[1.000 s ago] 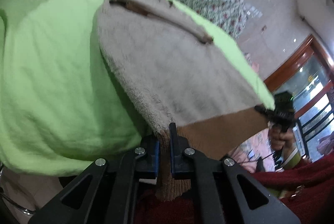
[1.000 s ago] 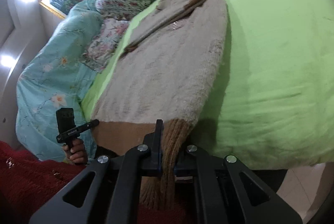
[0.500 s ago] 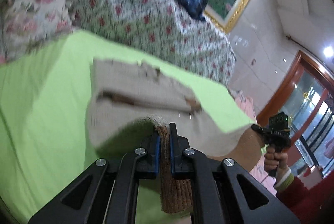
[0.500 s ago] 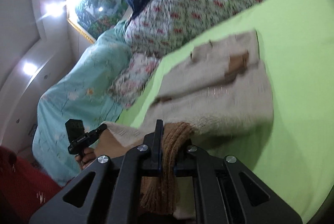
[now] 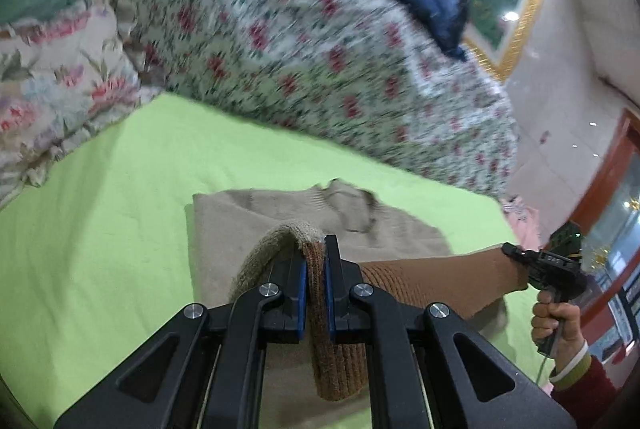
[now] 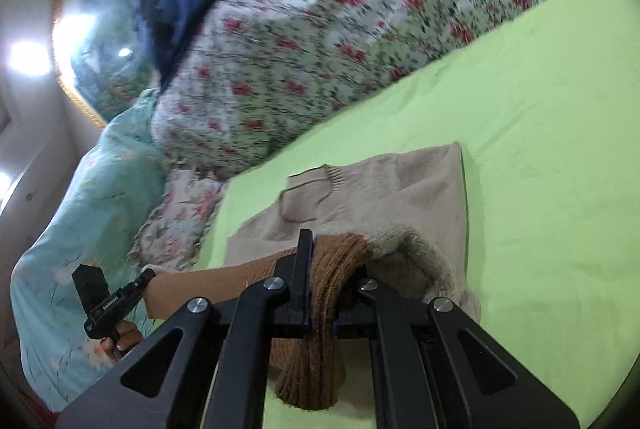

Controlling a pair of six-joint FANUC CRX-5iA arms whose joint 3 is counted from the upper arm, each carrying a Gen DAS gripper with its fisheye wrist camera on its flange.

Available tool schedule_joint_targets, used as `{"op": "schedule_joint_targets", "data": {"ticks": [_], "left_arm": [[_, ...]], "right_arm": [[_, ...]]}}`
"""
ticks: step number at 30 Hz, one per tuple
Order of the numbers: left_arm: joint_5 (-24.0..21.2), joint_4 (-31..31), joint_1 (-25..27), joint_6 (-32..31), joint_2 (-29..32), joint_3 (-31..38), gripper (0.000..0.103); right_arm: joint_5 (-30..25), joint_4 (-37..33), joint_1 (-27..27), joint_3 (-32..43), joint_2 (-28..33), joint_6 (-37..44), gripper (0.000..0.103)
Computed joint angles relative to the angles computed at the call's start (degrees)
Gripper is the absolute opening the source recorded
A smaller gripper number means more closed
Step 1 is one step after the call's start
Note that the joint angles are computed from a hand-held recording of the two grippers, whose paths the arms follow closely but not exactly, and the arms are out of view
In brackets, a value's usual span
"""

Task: Fold small clothes
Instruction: 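Grasp the brown hem with both tools and lift it, then fold the hem up toward the collar with both tools and release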

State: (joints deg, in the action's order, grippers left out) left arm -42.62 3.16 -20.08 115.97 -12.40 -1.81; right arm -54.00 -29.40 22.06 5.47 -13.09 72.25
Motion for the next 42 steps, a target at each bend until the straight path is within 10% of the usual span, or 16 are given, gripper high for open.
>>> {"op": "schedule_joint_targets", "data": {"ticks": [11,15,18,24,28,35,42], "left_arm": [[-2.2,7.3,5.0,-3.8,12.1,-0.2,0.011],[0.2,10.4,4.0,-6.8,6.6,-5.8,0.047],[-0.3,9.8,0.2,-8.7,4.1,-7.2,0.051],[-5.3,10.0,-6.6,-13.5,12.2,0.4,0.051],[-10.9,4.0,-7.7,-10.6,16.7,7.5,0.047],[-18.5,-8.2,-4.1,-2.1,22.5,19.3,0.039],[-13.9,-7.3,0.9,5.8,18.1,14.5,0.043]], "right_arm": [[-2.7,6.0,1.1,3.4,12.0,-6.5,0.011],[-0.2,10.9,2.7,-1.4,6.5,-11.6,0.038],[5.8,22.2,9.0,-8.9,-0.5,-16.5,0.040],[-7.1,6.8,13.5,0.1,5.2,10.7,0.040],[-13.1,12.8,16.6,4.7,11.1,12.4,0.038],[-2.9,33.0,14.1,2.8,14.6,-7.7,0.038],[2.7,36.8,12.4,-1.3,11.5,-20.1,0.038]]}}
